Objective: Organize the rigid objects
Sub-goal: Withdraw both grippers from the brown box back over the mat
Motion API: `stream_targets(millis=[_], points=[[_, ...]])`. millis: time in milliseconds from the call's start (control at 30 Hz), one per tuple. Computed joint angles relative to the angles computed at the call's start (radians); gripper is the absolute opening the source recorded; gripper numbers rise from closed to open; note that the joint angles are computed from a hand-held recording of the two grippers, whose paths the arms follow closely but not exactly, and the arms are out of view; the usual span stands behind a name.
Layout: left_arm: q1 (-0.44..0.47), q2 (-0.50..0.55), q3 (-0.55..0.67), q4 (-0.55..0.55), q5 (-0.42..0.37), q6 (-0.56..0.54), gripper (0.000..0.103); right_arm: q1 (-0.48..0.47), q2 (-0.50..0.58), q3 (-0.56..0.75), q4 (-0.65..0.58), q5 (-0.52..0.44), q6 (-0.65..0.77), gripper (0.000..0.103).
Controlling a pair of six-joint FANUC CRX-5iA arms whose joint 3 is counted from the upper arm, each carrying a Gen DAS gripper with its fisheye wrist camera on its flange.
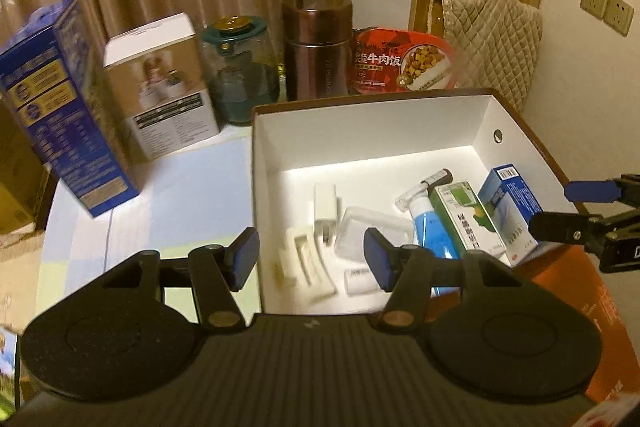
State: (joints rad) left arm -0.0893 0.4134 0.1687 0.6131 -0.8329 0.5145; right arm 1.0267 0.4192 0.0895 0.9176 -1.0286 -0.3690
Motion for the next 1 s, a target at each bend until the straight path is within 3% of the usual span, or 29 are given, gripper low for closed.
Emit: stream_targets(millis=[567,1000], points=[[0.152,-0.237,-0.323,0.043,-0.017,-0.071,0.054,0.115,0.072,0.113,-0.101,0.012,0.053,0.089],[0.233,-0.315,-0.452,-0.005,-0.040,-0.080,0.053,0.164,0.164,0.208,-0.165,0.010,0.159,0.089]])
